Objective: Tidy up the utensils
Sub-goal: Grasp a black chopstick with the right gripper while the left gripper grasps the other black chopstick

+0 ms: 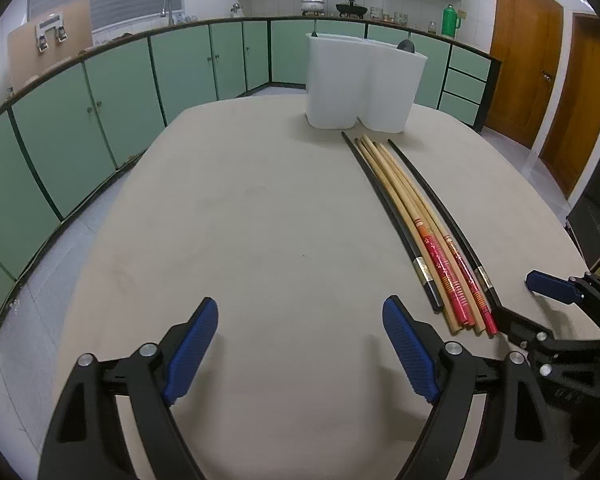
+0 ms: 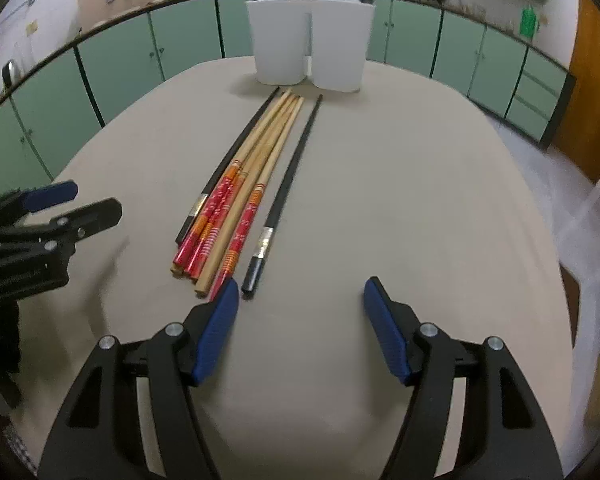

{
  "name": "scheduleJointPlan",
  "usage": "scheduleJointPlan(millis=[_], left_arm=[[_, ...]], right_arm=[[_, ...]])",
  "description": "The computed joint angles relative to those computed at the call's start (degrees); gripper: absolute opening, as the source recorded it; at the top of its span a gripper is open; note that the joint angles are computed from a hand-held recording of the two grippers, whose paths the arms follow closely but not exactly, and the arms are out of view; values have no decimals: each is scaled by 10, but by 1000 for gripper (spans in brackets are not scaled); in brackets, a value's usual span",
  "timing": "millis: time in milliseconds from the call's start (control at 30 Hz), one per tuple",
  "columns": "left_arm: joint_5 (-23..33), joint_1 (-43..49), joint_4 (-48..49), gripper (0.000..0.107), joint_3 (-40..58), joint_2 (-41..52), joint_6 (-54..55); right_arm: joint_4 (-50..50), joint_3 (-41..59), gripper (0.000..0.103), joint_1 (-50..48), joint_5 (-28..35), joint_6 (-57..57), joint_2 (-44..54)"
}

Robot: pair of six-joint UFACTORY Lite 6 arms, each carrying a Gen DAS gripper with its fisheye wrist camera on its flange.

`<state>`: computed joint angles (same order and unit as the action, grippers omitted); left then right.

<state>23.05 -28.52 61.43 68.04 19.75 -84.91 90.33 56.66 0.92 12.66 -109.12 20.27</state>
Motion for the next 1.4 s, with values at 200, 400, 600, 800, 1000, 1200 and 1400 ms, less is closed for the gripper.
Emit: scheduleJointPlan(millis=[200, 400, 600, 800, 1000, 1200, 1400], left_arm=[[3, 2, -5, 84, 2, 3, 7], [3, -1, -19, 84, 13, 17, 17], [5, -12, -48, 84, 42, 46, 48], [4, -24, -115, 84, 95, 89, 119], [12, -37, -160, 82, 141, 121, 163], [24, -43, -161, 81, 168, 140, 156], [26, -48, -133, 48, 172, 141, 124]], right_arm=[[-39, 9, 62, -7, 10, 44, 3], [-33, 28, 45, 0, 19, 47, 21], [-46, 35, 8, 3, 35, 61, 26], [-74, 37, 6, -25, 52, 82, 22], [-96, 53, 6, -51, 69, 99, 35], [-88, 53, 6, -56, 77, 91, 39], [-82, 52, 6, -52, 69, 81, 39]])
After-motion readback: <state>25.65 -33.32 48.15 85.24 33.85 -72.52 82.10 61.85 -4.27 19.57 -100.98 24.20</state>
